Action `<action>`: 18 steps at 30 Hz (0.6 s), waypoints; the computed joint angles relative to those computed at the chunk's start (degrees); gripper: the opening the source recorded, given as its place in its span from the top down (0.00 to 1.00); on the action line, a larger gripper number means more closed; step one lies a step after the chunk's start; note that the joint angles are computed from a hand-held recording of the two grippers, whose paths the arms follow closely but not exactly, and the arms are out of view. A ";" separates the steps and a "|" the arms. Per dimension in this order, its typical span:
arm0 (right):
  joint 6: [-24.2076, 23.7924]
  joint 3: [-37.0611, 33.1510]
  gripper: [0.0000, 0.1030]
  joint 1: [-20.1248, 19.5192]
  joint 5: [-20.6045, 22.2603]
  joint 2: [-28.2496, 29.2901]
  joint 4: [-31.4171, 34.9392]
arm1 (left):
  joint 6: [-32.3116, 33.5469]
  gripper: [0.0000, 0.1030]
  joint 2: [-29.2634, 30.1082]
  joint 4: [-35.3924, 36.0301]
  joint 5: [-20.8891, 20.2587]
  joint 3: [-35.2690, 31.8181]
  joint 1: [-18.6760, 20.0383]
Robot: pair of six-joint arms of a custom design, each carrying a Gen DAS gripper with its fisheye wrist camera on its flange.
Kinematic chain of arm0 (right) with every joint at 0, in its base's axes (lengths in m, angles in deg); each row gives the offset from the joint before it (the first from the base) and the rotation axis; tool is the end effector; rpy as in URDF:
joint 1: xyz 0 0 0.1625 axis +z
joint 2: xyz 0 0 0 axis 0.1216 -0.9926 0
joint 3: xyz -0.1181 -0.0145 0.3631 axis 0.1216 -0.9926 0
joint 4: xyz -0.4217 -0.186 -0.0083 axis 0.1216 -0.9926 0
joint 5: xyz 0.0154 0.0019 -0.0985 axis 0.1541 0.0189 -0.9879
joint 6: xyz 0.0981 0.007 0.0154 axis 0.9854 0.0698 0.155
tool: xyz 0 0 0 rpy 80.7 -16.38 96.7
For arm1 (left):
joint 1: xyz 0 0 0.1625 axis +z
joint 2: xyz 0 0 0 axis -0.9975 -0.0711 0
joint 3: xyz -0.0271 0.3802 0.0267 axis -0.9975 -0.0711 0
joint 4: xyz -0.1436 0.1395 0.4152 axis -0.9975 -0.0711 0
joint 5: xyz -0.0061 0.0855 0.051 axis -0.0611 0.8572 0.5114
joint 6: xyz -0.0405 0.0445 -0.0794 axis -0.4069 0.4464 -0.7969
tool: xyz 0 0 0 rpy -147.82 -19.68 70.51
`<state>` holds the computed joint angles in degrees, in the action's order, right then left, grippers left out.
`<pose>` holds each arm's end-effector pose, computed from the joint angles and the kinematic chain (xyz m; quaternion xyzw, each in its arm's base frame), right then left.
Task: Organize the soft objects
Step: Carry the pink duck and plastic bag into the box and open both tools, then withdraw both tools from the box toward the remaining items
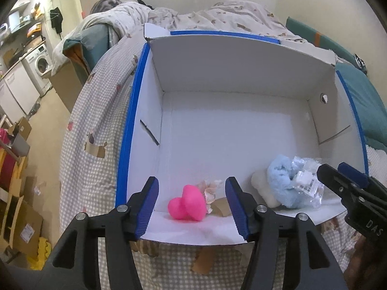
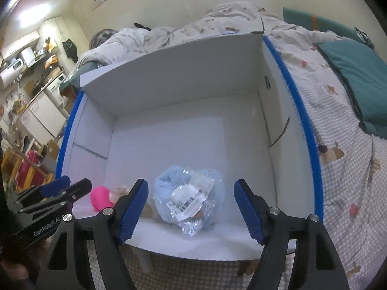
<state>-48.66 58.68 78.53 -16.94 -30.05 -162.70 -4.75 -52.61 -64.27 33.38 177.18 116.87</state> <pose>0.0743 -0.4488 0.2961 0.1934 -0.9269 0.2471 0.2057 -0.3406 -0.4552 0.0245 0.0302 0.8639 -0.3111 0.3949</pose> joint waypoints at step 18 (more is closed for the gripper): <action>3.00 -1.09 0.25 -1.04 -0.22 0.71 2.04 | 1.16 0.44 -0.98 -1.41 -2.47 0.40 0.44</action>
